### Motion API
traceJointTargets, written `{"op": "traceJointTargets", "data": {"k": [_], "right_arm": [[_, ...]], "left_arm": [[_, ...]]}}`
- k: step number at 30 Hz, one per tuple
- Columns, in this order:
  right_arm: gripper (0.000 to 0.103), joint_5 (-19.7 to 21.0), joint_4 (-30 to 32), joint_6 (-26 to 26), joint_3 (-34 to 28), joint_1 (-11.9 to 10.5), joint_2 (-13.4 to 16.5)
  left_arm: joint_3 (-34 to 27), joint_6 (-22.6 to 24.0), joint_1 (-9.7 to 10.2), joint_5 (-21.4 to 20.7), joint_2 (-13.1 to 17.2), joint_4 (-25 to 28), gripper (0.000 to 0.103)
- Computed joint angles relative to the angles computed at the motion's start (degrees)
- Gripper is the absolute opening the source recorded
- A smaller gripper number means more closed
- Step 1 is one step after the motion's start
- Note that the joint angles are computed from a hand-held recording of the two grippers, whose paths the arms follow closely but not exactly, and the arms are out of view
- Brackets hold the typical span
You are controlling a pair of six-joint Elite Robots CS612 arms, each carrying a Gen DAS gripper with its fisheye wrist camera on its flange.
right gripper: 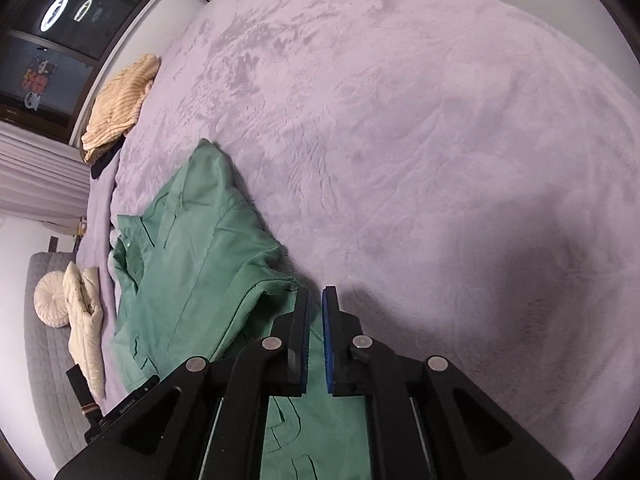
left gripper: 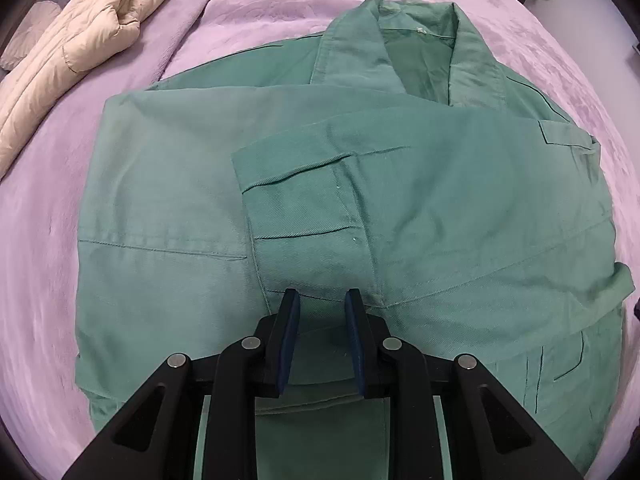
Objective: Fold small clothes
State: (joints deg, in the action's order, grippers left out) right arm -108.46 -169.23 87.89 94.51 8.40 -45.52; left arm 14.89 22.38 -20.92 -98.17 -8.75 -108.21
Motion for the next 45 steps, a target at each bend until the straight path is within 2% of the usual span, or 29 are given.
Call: {"op": "traceJointTargets", "data": {"k": [3, 6, 7, 9, 10, 11, 14, 16, 19, 20, 21, 22, 25, 26, 27, 29, 30, 31, 32, 35, 39, 41, 42, 43, 45], "right_arm": [[0.01, 0.6, 1.7, -11.4, -2.6, -1.0, 0.3], [0.01, 4.7, 2.3, -20.9, -6.4, -2.7, 2.3], [0.01, 6.0, 4.4, -23.2, -7.7, -3.0, 2.9], [0.01, 10.4, 13.6, -27.6, -10.9, -3.4, 4.3], [0.01, 11.2, 16.7, -28.5, -11.4, -3.3, 4.7], [0.003, 11.9, 17.4, -28.9, -10.8, -3.0, 5.0], [0.001, 13.8, 10.5, -24.2, -6.7, -2.7, 3.8], [0.003, 13.9, 7.1, -23.3, -5.2, -2.7, 2.7], [0.014, 10.0, 4.8, -26.8, -5.1, -3.1, 1.6], [0.031, 9.4, 3.6, -27.7, -5.5, -3.5, 1.6], [0.056, 9.3, 2.5, -28.3, -5.9, -4.2, 1.9], [0.066, 9.7, 1.5, -28.9, -6.6, -4.9, 2.4], [0.067, 11.7, 1.1, -31.5, -10.0, -7.0, 4.8], [0.067, 12.7, 1.1, -32.0, -10.9, -7.6, 5.6], [0.066, 14.3, 1.1, -32.0, -12.1, -8.4, 6.7], [0.064, 15.7, 2.1, -31.4, -14.1, -9.3, 8.4], [0.044, 17.1, 2.1, -31.1, -14.7, -9.7, 9.0], [0.017, 18.1, 3.0, -30.5, -15.4, -10.0, 9.4], [0.004, 17.3, 2.5, -29.9, -15.5, -9.9, 9.5], [0.004, 13.1, 2.3, -33.0, -15.5, -9.3, 9.2], [0.005, 16.2, -1.7, -25.2, -13.8, -10.7, 10.4], [0.005, 16.4, -4.5, -20.5, -12.2, -10.9, 10.1], [0.006, 15.6, -3.8, -19.2, -11.6, -10.8, 9.4], [0.006, 14.9, -2.5, -19.5, -11.1, -10.7, 8.7], [0.007, 12.9, 1.0, -23.2, -10.7, -10.0, 6.8]], "left_arm": [[2.6, 0.5, -0.3, 1.2, -1.2, -2.2, 0.026], [4.4, 0.2, -0.49, 1.8, -2.1, -3.2, 0.026], [4.3, 0.2, -0.47, 1.7, -2.1, -3.1, 0.026], [3.2, 0.0, -0.45, 1.4, -1.6, -2.2, 0.026], [2.7, 0.0, -0.41, 1.2, -1.4, -1.8, 0.026], [1.8, -0.2, -0.31, 0.9, -0.9, -1.1, 0.026], [-0.7, -0.4, -0.06, 0.5, 0.1, 0.8, 0.026], [-1.6, -0.6, -0.07, 1.2, 0.3, 1.0, 0.026], [0.7, -0.8, -0.04, 0.0, -1.4, -1.5, 0.026], [1.9, -0.6, -0.1, -0.9, -2.2, -2.9, 0.026], [3.3, -0.1, -0.24, -1.7, -3.1, -4.4, 0.026], [4.7, 0.5, -0.49, -2.4, -3.9, -5.9, 0.026], [5.4, 2.3, -1.69, -4.2, -4.6, -7.0, 0.026], [4.0, 2.5, -2.06, -4.7, -3.9, -6.2, 0.026], [3.6, 2.5, -2.52, -5.1, -3.7, -6.2, 0.026], [6.9, 2.4, -3.17, -5.1, -5.2, -7.5, 0.026], [7.4, 2.1, -3.45, -5.0, -5.3, -7.6, 0.026], [8.4, 1.8, -3.57, -4.9, -5.7, -7.8, 0.026], [8.5, 1.5, -3.72, -4.8, -5.7, -7.5, 0.026], [9.7, 1.0, -3.97, -4.2, -5.9, -8.0, 0.026], [7.2, 0.6, -4.09, -1.3, -4.1, -6.2, 0.026], [5.5, 0.0, -3.82, -0.3, -3.3, -5.1, 0.026], [4.9, -0.2, -3.53, -0.4, -3.1, -5.0, 0.026], [4.7, -0.4, -3.23, -0.3, -3.1, -5.3, 0.026], [3.8, -0.7, -2.58, 0.3, -3.0, -5.3, 0.026]]}}
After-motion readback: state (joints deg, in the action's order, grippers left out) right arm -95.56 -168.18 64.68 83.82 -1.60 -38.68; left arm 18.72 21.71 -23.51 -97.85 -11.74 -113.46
